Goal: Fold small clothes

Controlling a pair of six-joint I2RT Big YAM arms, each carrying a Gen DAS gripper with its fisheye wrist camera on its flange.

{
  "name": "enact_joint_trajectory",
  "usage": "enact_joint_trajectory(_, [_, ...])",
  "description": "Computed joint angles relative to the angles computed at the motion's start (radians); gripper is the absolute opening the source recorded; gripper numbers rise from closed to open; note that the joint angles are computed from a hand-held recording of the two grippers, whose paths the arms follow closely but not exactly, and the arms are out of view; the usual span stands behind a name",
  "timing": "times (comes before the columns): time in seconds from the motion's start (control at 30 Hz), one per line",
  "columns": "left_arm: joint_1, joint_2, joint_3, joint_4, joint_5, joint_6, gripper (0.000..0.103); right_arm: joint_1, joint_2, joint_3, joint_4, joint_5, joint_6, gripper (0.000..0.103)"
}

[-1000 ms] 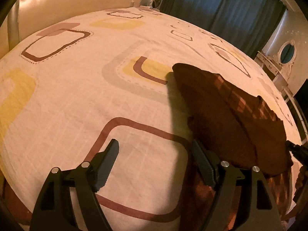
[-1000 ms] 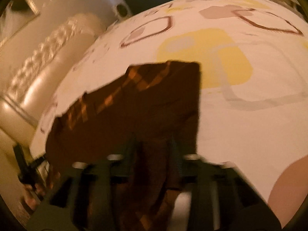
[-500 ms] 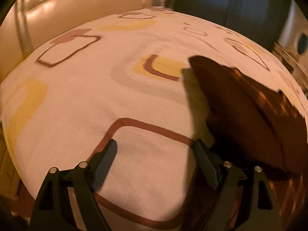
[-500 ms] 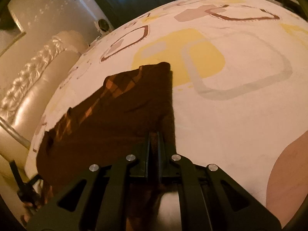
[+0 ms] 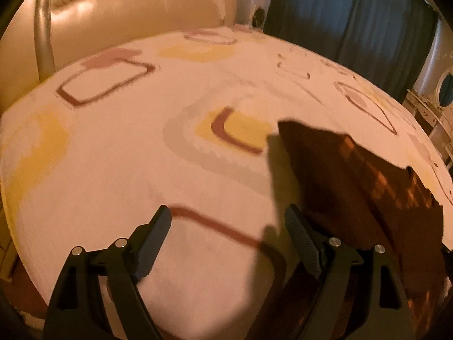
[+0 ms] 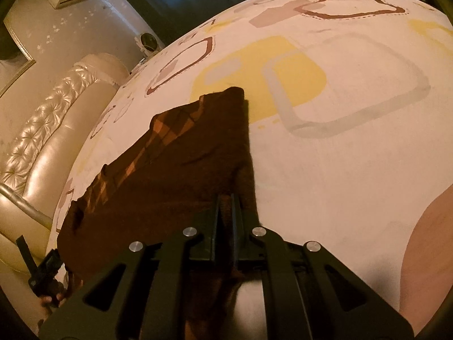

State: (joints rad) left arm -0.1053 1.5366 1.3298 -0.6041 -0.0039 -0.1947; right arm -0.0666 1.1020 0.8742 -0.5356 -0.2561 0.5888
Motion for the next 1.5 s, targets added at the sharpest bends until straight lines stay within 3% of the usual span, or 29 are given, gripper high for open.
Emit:
enact_joint_trajectory(0.13, [0.000,0.016,0.018,-0.001,0.010,0.028,0.080,-0.002,-0.002,-0.004,0.007,-0.004,0.007,0.006])
enact_joint_trajectory(0.17, [0.003,0.016,0.020,-0.001,0.017,0.031,0.075,-0.003,-0.003,-0.005,0.009,-0.006,0.009,0.006])
enact_joint_trajectory(0.2, [0.003,0.017,0.024,-0.003,0.007,0.037,0.059,-0.003,-0.003,-0.006,0.011,-0.005,0.012,0.006])
enact_joint_trajectory(0.23, [0.002,0.022,0.033,-0.018,-0.014,0.043,0.049,-0.003,-0.004,-0.005,0.011,-0.004,0.014,0.006])
enact_joint_trajectory(0.27, [0.000,0.032,0.046,-0.037,-0.044,0.045,0.045,0.000,-0.005,-0.004,0.009,0.001,0.014,0.006])
enact_joint_trajectory(0.33, [0.007,0.051,0.067,-0.088,-0.068,0.029,0.026,0.002,-0.005,-0.004,0.006,0.006,0.013,0.006])
enact_joint_trajectory(0.4, [0.018,0.048,0.057,-0.087,-0.037,0.020,0.023,-0.002,-0.005,-0.006,0.011,-0.002,0.019,0.006])
enact_joint_trajectory(0.47, [0.026,0.031,0.039,-0.073,0.018,0.038,0.023,-0.003,-0.004,-0.007,0.016,-0.005,0.021,0.006])
enact_joint_trajectory(0.53, [0.056,0.011,0.025,-0.071,0.183,0.049,0.026,-0.005,-0.003,-0.009,0.021,-0.009,0.027,0.006])
enact_joint_trajectory(0.57, [0.062,0.002,0.016,-0.062,0.216,0.062,0.030,-0.006,-0.004,-0.010,0.022,-0.011,0.029,0.006])
enact_joint_trajectory(0.63, [0.065,-0.043,-0.037,0.009,0.235,0.126,0.056,-0.009,-0.004,-0.012,0.025,-0.016,0.032,0.006])
enact_joint_trajectory(0.73, [0.081,-0.092,-0.093,0.077,0.302,0.210,0.064,-0.012,-0.005,-0.016,0.033,-0.022,0.039,0.006])
enact_joint_trajectory(0.83, [0.085,-0.076,-0.069,0.016,0.368,0.266,0.066,-0.015,-0.006,-0.022,0.043,-0.027,0.047,0.006])
enact_joint_trajectory(1.0, [0.062,-0.057,-0.057,-0.058,0.375,0.355,0.066,-0.013,-0.007,-0.025,0.046,-0.024,0.055,0.006])
enact_joint_trajectory(1.2, [0.046,-0.015,-0.018,-0.115,0.400,0.345,0.064,-0.011,-0.008,-0.027,0.053,-0.024,0.064,0.006])
enact_joint_trajectory(1.4, [0.064,0.026,0.035,-0.212,0.532,0.319,0.014,-0.011,-0.009,-0.033,0.065,-0.025,0.070,0.006])
enact_joint_trajectory(1.5, [0.068,0.036,0.046,-0.231,0.560,0.284,0.008,-0.012,-0.013,-0.039,0.072,-0.026,0.077,0.006])
